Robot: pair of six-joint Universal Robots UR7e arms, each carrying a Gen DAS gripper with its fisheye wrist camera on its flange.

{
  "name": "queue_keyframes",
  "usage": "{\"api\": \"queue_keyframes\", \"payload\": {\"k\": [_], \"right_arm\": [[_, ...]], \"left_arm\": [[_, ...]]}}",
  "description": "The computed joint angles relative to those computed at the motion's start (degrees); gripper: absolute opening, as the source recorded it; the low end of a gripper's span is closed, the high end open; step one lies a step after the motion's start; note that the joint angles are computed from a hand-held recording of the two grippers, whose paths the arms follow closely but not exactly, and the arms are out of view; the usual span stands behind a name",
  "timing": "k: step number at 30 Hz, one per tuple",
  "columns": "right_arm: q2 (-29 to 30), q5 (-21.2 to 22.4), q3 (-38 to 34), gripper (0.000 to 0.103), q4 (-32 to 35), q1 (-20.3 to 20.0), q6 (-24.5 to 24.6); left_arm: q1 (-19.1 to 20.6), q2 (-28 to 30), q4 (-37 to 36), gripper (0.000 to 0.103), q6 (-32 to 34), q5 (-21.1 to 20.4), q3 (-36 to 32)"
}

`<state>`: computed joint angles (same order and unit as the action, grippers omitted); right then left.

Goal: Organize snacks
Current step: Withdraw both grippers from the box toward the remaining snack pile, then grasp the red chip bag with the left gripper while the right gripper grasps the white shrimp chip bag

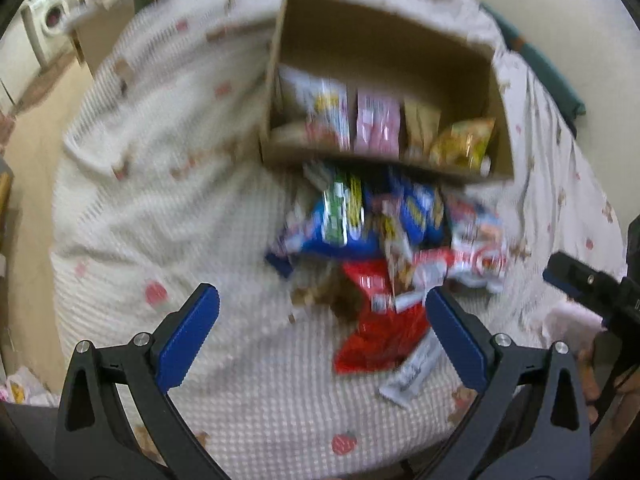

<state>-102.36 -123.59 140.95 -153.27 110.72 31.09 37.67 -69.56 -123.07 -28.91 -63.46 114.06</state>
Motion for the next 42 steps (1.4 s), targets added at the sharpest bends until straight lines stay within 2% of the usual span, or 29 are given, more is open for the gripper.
{"api": "queue_keyframes", "payload": {"k": [5, 8, 12, 15, 16, 17, 18, 20, 23, 35, 39, 42], "right_arm": [[-1.18, -0.75, 0.78, 0.099, 1.58, -0.97, 0.60], [-2.05, -1.01, 1.14, 0.099, 2.01, -1.37, 0.91], [-3.72, -1.09, 1.59, 0.099, 2.52, -1.53, 1.13], [-5.06, -0.92, 2.03, 0.099, 3.26, -2.15, 1.51], [-5.53, -0.70, 2.17, 0.099, 3.51, -2.48, 1.56], [-5.82, -0.56, 2.25, 0.099, 3.64, -2.76, 1.62], [-6.09, -0.39, 2.32, 0.099, 3.77, -3.07, 1.66], [-6.51, 0.33, 2.45, 0.099, 3.38, -3.64, 1.65], [-6.32, 0.98, 2.35, 0.099, 1.87, -3.60, 1.29], [-7.45, 2.84, 2.89, 0.099, -0.09, -5.15, 3.83], [-6.00, 2.72, 2.35, 0.099, 0.53, -5.68, 5.07], [-3.42, 1.97, 0.94, 0.099, 2.04, -6.54, 5.26]], "left_arm": [[-1.02, 2.42, -0.94, 0.102, -1.71, -2.66, 2.59], [-1.72, 5.91, -1.96, 0.102, -1.22, -4.88, 2.66], [-1.79, 9.81, -2.58, 0.101, -1.16, -5.26, 2.41], [-2.14, 10.69, -3.91, 0.091, 0.81, -5.13, 2.85], [-2.24, 10.67, -4.64, 0.084, 1.56, -5.18, 3.11], [-2.23, 10.52, -5.11, 0.073, 2.14, -5.35, 3.32], [-2.13, 10.50, -5.47, 0.069, 2.52, -6.00, 3.39], [-2.19, 10.00, -5.14, 0.048, 2.91, -6.35, 3.63], [-1.85, 8.14, -3.59, 0.037, 3.99, -8.56, 3.53], [-3.30, -2.60, 8.89, 0.034, 5.04, -10.15, 1.04], [-3.01, -5.14, 10.53, 0.034, 5.20, -8.87, -0.55], [-2.71, -4.02, 9.13, 0.034, 5.17, -6.50, -1.85]]}}
